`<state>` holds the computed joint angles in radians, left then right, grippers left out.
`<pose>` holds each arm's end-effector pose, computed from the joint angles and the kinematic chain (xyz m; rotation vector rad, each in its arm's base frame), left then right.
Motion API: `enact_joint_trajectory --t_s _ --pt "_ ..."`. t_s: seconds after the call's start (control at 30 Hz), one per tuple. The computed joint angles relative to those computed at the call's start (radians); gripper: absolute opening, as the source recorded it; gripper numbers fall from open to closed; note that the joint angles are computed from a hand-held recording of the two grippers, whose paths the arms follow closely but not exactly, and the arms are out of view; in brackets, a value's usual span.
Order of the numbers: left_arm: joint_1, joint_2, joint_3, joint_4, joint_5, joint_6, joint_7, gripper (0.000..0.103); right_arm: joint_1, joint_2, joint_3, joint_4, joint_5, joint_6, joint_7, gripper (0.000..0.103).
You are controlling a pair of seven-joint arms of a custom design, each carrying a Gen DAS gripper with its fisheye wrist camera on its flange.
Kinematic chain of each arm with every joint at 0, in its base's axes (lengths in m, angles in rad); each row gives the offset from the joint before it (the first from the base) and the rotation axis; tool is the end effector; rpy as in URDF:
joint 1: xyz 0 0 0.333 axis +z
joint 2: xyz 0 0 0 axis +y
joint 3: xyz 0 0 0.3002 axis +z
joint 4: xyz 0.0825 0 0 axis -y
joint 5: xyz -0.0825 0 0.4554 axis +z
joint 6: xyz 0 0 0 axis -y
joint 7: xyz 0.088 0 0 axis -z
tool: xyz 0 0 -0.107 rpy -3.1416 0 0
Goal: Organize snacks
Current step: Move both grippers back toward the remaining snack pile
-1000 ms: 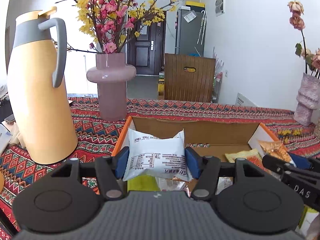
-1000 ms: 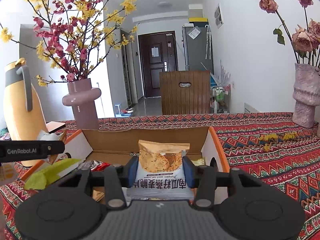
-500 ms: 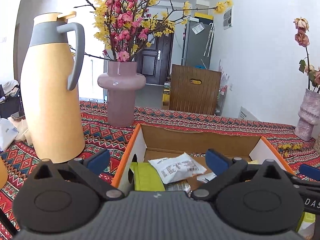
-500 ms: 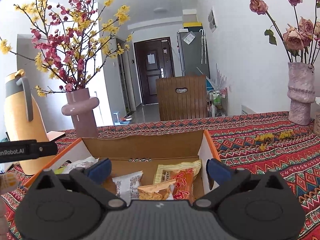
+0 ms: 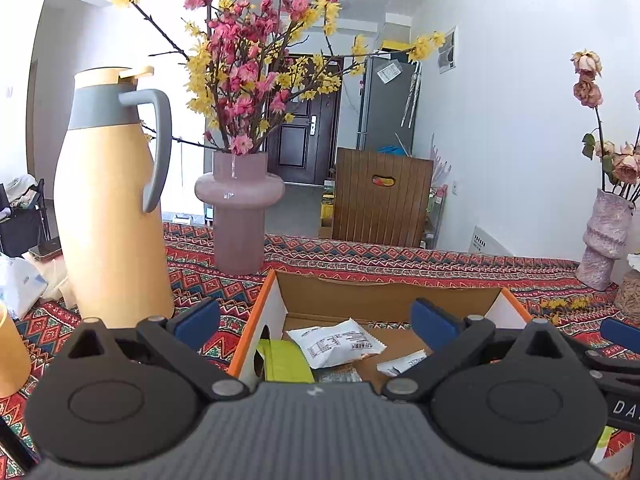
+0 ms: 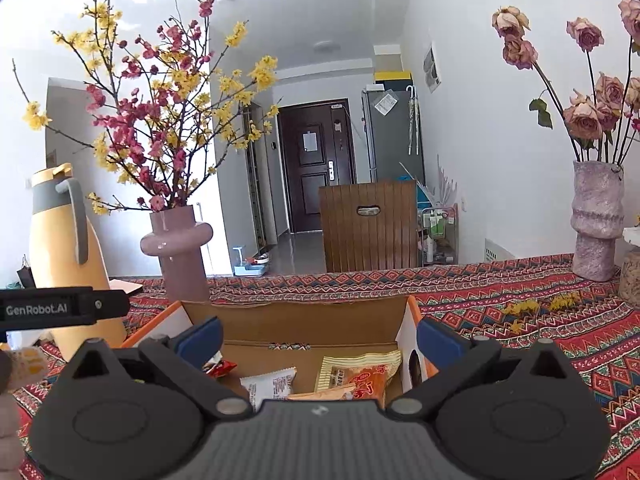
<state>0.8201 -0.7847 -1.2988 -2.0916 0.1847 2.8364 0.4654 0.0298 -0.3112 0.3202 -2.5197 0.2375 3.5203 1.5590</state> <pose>0.4836 -0.4108 0.5397 -1.5763 1.3556 -1.0279 0.5030 0.1610 0.4883 -1.4582 1.2758 -0.8717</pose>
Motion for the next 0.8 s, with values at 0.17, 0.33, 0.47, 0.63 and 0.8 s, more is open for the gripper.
enact_joint_trajectory --t_s 0.17,0.33,0.47,0.63,0.8 --pt "-0.086 -0.013 0.055 -0.043 0.013 -0.006 0.003 0.103 0.042 -0.098 -0.045 -0.084 -0.069 -0.01 0.058 0.103" --pt "-0.191 -0.011 0.12 -0.094 0.047 -0.017 -0.002 0.103 0.053 -0.195 -0.059 -0.165 -0.146 -0.035 0.132 0.103" --pt "-0.274 -0.012 0.171 -0.135 0.082 -0.034 -0.02 0.103 0.058 -0.27 -0.067 -0.228 -0.198 -0.053 0.19 0.103" --pt "-0.389 0.005 0.236 -0.192 0.121 -0.068 -0.038 0.103 0.084 -0.349 -0.102 -0.295 -0.265 -0.09 0.262 0.103" --pt "-0.49 0.011 0.291 -0.248 0.156 -0.089 -0.07 0.103 0.11 -0.419 -0.131 -0.358 -0.326 -0.125 0.33 0.103"
